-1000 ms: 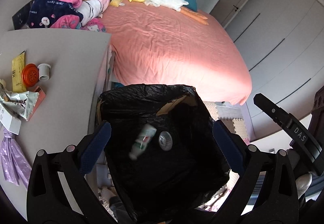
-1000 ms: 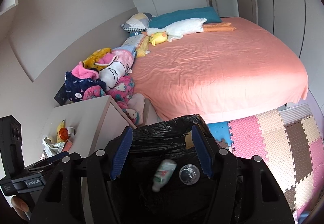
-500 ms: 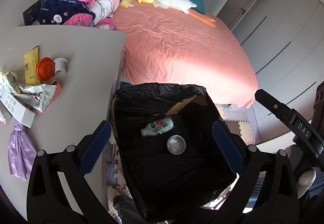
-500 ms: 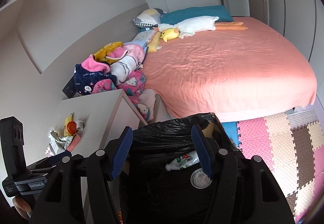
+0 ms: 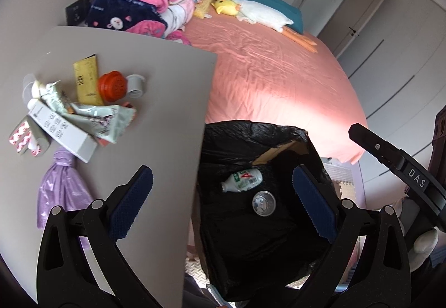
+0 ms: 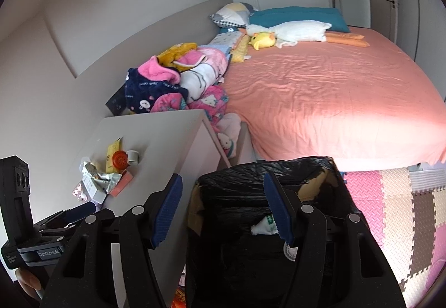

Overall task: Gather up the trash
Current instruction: 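Move the left tool back to the table over the purple plastic bag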

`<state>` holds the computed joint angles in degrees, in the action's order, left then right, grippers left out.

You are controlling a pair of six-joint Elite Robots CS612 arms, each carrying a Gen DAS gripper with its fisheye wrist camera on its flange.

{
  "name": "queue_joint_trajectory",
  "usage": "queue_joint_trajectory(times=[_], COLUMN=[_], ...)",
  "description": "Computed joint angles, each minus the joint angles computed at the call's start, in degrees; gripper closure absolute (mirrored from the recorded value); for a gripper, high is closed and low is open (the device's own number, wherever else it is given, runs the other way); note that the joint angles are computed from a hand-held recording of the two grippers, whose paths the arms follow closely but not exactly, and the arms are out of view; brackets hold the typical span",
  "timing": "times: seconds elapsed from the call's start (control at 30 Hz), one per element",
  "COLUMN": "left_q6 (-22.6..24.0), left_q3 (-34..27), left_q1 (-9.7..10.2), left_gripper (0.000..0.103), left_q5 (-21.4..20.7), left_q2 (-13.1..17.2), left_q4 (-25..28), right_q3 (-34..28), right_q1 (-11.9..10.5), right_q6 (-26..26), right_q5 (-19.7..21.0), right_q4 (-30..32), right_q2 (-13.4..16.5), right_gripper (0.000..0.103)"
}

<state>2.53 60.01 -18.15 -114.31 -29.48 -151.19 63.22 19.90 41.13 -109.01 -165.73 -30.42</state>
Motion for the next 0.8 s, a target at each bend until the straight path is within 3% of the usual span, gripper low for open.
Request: queue_joint_trajectory(times=[0.8], left_q6=[-7.92], left_q3=[0.59], left_q1=[4.16], left_gripper=[0.006], left_q5=[9.01], left_q2=[1.26], left_q4=[-3.65], right_q3=[-19.19], right_q1=[0.71], right_q6=[-6.11], right_q5=[8.94], right_q4=[10.45], right_q2=[9.79], right_gripper=[0.041])
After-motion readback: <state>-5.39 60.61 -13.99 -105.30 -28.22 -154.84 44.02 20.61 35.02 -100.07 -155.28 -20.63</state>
